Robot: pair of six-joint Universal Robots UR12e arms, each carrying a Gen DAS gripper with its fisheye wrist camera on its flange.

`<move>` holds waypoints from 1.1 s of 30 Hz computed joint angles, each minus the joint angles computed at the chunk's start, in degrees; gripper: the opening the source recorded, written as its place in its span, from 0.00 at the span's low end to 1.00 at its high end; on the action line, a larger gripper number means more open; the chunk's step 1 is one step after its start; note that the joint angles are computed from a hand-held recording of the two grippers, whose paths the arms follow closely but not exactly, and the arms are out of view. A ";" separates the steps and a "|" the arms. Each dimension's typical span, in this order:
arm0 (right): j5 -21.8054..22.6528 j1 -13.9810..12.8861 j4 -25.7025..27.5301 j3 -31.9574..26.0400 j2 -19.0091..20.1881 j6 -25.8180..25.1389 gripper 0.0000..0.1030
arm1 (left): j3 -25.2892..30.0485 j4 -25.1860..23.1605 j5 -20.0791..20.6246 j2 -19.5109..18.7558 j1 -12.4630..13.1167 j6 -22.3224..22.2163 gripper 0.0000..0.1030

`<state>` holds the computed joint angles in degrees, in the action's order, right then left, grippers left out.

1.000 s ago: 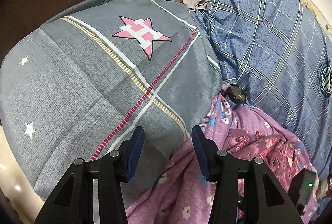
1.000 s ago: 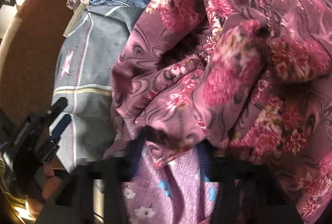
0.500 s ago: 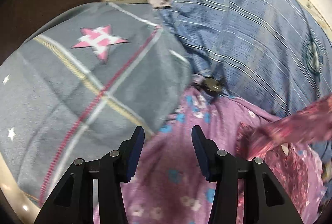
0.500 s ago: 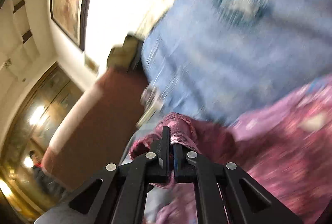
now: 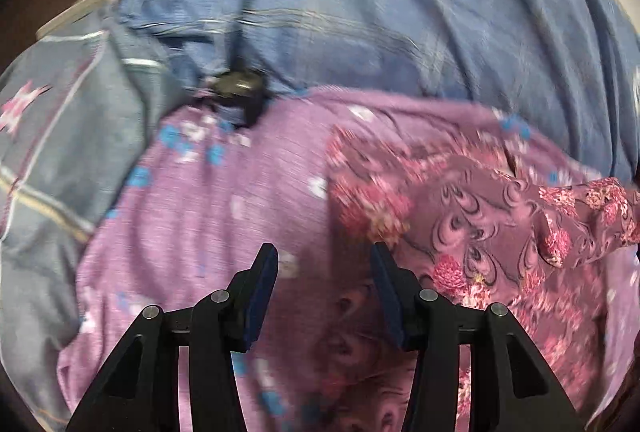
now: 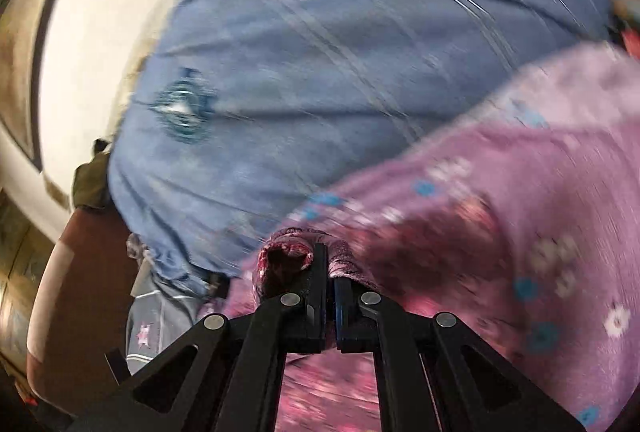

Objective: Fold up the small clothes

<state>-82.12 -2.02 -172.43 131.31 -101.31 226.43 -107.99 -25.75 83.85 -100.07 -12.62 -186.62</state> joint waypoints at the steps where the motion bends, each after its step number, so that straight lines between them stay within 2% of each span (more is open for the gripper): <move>1: 0.58 -0.71 -0.48 1.32 -0.39 0.98 0.02 | 0.38 -0.09 0.89 -0.58 -0.74 0.59 0.46; 6: 0.88 -3.12 -2.89 5.15 -1.90 3.56 0.02 | 1.79 -0.73 4.42 -2.58 -2.77 2.57 0.47; 9: 0.70 -4.22 -0.21 5.72 -3.00 5.55 0.03 | 3.18 -4.29 9.88 -4.03 -4.16 3.14 0.48; 13: 1.11 -4.54 6.89 5.06 -4.19 6.69 0.05 | 3.96 -5.38 9.91 -4.62 -4.20 1.96 0.50; 17: 2.46 -5.05 5.03 5.59 -5.79 5.84 0.11 | 3.81 -4.93 11.07 -4.89 -4.36 2.57 0.52; 19: 3.25 -5.70 4.19 6.10 -6.60 6.47 0.22 | 3.56 -3.85 11.95 -5.06 -4.59 3.66 0.52; 20: 2.20 -5.61 5.22 6.03 -7.10 6.74 0.38 | 3.31 -3.34 12.31 -5.01 -4.65 4.15 0.52; 21: 0.51 -5.22 5.77 5.96 -7.47 7.10 0.62 | 3.13 -2.81 12.50 -5.04 -4.65 4.61 0.52; 22: -1.45 -4.86 5.29 6.21 -7.91 7.80 0.70 | 2.94 -2.08 12.38 -5.11 -4.61 4.79 0.48; 24: -3.76 -4.60 2.42 7.01 -8.80 8.47 0.71 | 2.57 -1.39 11.12 -4.86 -4.36 4.36 0.24; 25: -3.58 -4.62 1.27 7.09 -8.80 7.79 0.71 | 2.43 -1.34 10.58 -4.66 -4.23 4.28 0.13; 28: -2.67 -3.35 1.45 5.73 -7.23 3.75 0.69 | 2.02 0.11 11.67 -4.55 -4.53 4.54 0.04; 31: -6.27 -0.52 5.07 3.09 -4.47 0.13 0.68 | 1.54 0.85 11.79 -4.24 -4.60 5.12 0.01; 32: -7.32 0.06 5.93 2.51 -3.69 -0.92 0.65 | 1.34 1.14 11.62 -4.05 -4.54 5.34 0.00; 33: -8.21 0.51 7.80 1.77 -2.90 -2.04 0.52 | 1.08 1.89 11.80 -3.92 -4.57 5.63 0.00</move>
<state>-90.33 -1.51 -164.63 133.08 -104.20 224.39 -106.91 -23.86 95.65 -103.99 -17.20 -180.99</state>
